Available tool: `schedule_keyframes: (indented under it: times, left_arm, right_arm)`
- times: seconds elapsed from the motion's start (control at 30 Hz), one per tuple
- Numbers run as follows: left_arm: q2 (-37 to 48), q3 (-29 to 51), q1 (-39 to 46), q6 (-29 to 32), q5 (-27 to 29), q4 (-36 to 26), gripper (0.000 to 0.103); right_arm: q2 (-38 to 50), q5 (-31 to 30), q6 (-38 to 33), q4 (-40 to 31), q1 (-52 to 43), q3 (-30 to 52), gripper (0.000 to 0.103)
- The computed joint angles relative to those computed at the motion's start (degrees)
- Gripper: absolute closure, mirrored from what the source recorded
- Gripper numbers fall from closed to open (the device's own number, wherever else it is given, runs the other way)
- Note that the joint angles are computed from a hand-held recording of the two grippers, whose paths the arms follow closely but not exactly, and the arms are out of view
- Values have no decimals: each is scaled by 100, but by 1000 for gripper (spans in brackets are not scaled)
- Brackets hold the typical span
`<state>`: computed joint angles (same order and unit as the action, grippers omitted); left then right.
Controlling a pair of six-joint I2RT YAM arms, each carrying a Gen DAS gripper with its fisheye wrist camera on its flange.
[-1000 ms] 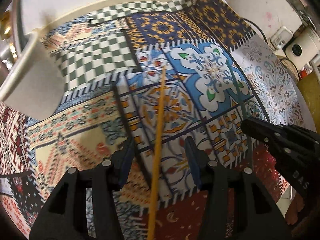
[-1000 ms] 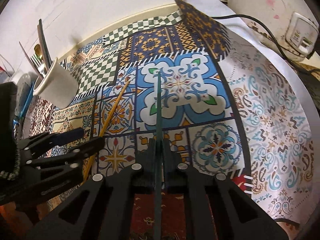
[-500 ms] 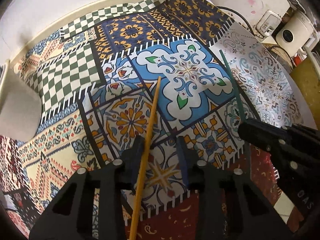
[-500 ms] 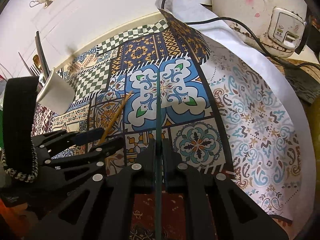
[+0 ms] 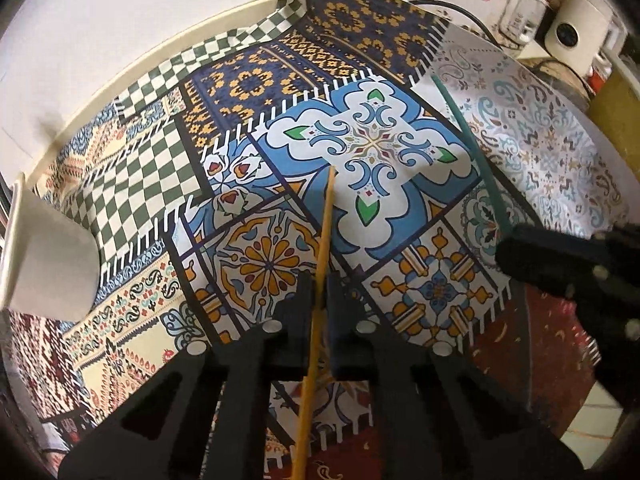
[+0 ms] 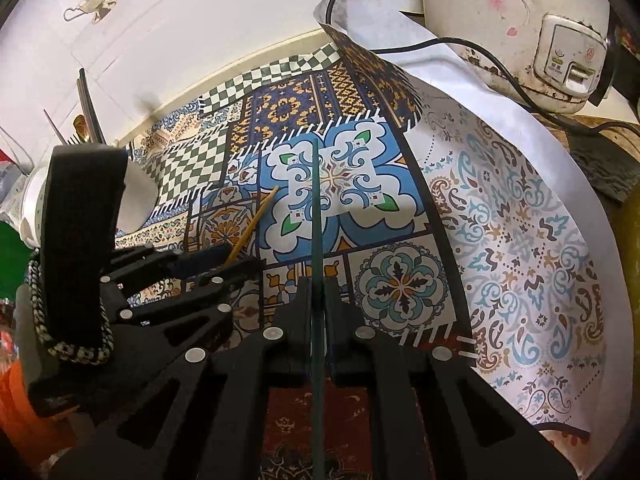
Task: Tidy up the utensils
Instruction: 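Lift the yellow chopstick with the left tool while the right tool lifts the green chopstick toward the cup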
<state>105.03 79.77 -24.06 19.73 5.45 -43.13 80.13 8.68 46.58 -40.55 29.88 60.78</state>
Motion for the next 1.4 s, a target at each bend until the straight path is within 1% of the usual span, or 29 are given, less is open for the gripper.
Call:
schedule_keyframes:
  times: [0.17, 0.3, 0.6, 0.8, 1.1, 1.4]
  left_arm:
    - [-9, 78, 75, 110, 97, -227, 99]
    - [-181, 37, 247, 9, 262, -234, 99]
    - [-1053, 75, 910, -50, 1290, -663, 99]
    - [-1498, 73, 1298, -8, 1772, -938, 99]
    - [-2248, -311, 1936, 243, 2200, -1118, 99]
    - [-2759, -301, 2723, 521, 2583, -1348, 100]
  right_arm:
    - [-90, 73, 92, -65, 57, 33, 97]
    - [-84, 150, 132, -107, 118, 109, 97]
    - [-57, 462, 218, -270, 362, 401, 97]
    - [12, 942, 301, -538, 721, 803, 97]
    - [156, 1422, 522, -801, 1225, 1244, 98]
    - [513, 1869, 704, -1092, 1777, 1893, 98]
